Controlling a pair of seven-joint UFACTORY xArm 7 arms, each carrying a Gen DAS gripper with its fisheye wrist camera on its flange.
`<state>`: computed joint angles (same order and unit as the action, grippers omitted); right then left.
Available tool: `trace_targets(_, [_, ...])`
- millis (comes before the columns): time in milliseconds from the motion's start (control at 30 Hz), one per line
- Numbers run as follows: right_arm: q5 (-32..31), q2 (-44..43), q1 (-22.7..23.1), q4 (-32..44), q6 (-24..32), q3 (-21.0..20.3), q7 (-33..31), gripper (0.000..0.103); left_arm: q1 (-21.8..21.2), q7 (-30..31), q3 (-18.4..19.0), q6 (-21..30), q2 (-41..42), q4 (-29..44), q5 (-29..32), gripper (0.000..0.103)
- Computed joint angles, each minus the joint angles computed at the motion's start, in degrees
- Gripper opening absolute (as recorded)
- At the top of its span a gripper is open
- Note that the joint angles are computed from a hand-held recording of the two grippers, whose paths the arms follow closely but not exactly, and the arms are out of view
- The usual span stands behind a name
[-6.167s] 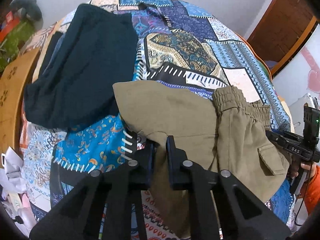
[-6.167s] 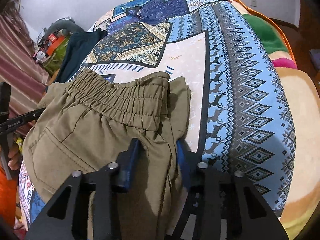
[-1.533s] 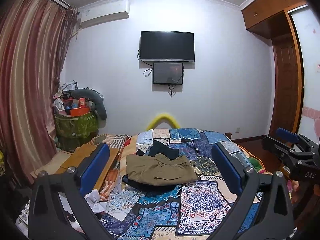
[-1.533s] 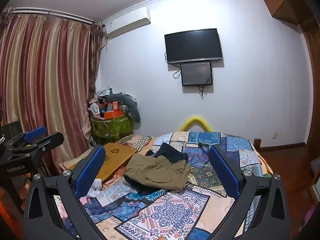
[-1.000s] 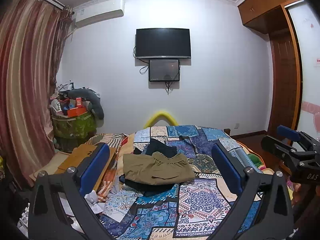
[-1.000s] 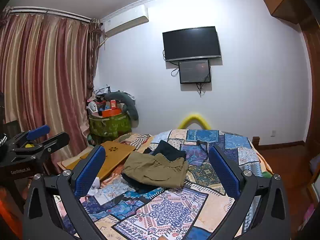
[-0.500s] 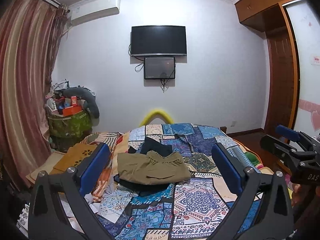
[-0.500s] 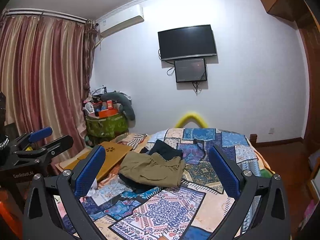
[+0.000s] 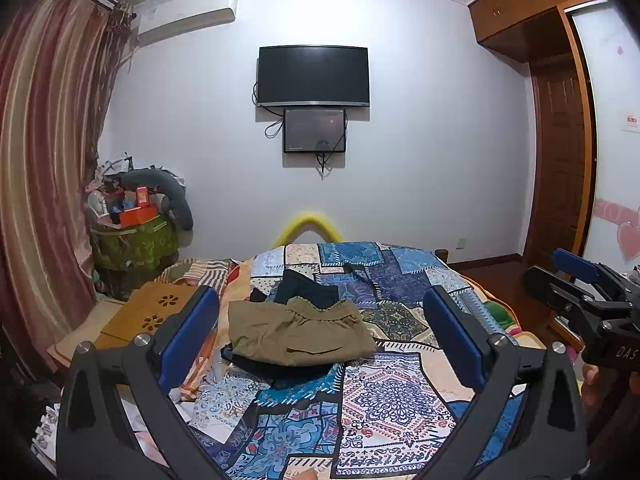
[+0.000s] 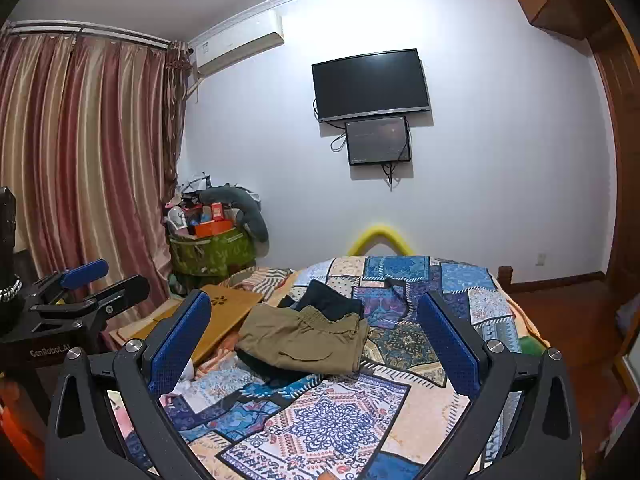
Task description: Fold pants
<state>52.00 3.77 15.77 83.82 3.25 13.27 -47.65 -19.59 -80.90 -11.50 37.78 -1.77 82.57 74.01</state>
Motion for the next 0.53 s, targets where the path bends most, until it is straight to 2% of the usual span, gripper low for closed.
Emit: trace_targets(533, [-2.7,0.5,-0.2,0.2,0.2,0.2,2.9,0.102,-0.6,1.3,0.1,-0.6,0.8,0.4,-1.0,0.103])
